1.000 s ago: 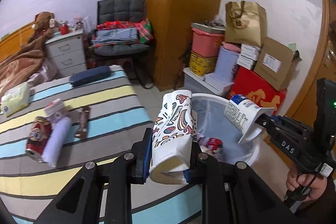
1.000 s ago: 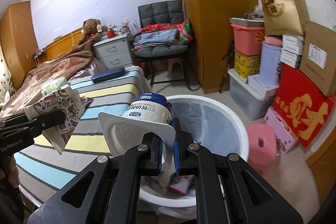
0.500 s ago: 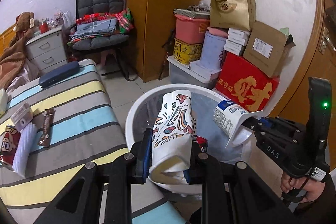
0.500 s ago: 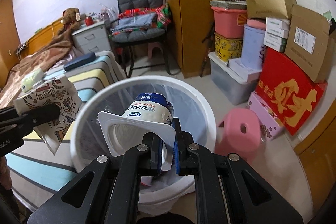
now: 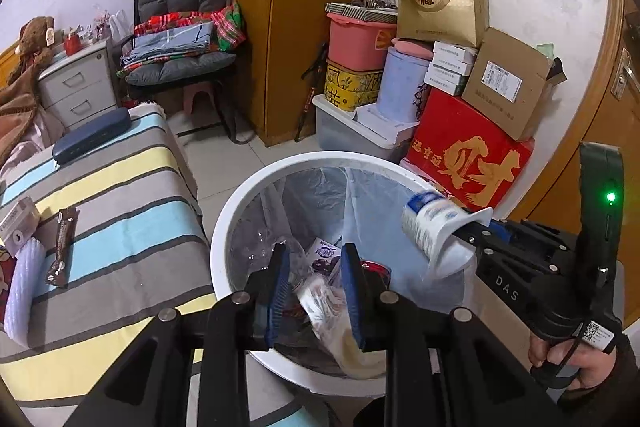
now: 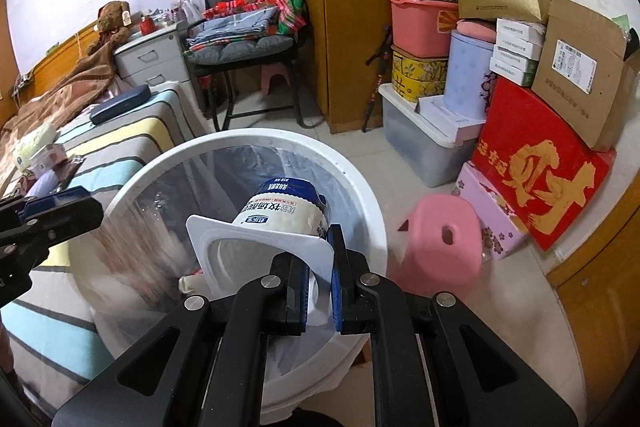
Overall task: Collect trash
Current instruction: 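Open both grippers to drop the paper and tub into the bin, then move both grippers back over the table toward the red can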
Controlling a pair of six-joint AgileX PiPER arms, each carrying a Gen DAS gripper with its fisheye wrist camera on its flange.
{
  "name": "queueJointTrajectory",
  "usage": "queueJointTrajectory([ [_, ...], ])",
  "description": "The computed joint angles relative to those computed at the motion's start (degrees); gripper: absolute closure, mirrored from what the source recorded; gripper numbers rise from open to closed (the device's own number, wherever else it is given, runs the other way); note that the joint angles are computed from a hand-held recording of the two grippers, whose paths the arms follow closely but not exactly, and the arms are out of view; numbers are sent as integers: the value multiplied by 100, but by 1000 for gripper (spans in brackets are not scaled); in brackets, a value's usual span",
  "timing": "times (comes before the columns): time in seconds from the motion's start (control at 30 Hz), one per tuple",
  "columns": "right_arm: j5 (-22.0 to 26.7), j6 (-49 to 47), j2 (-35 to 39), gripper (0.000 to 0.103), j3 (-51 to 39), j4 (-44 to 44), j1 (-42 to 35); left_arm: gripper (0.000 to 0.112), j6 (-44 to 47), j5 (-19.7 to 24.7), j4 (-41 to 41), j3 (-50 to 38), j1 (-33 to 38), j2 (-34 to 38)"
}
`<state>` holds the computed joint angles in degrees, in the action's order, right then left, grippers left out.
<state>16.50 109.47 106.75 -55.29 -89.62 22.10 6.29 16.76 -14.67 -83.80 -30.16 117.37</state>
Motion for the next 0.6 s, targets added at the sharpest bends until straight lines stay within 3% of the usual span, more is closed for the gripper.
queueJointTrajectory([
  [0.1, -97, 95, -26, 76, 36, -158, -6, 64, 230, -105, -265, 99, 17, -44],
  [0.17, -140, 411, -71, 47, 110, -526, 2, 63, 571, -79, -643, 113, 49, -61],
  [0.2, -144, 567, -76, 43, 121, -684, 12, 63, 508, -93, -588, 137, 51, -82],
  [0.37, -123, 726, -124, 43, 141, -787, 46, 63, 200, -156, -272, 280, 45, -201],
  [0.6, 13, 824, -175, 43, 160, -769, 202, 63, 418, -298, -521, 596, 172, -451],
])
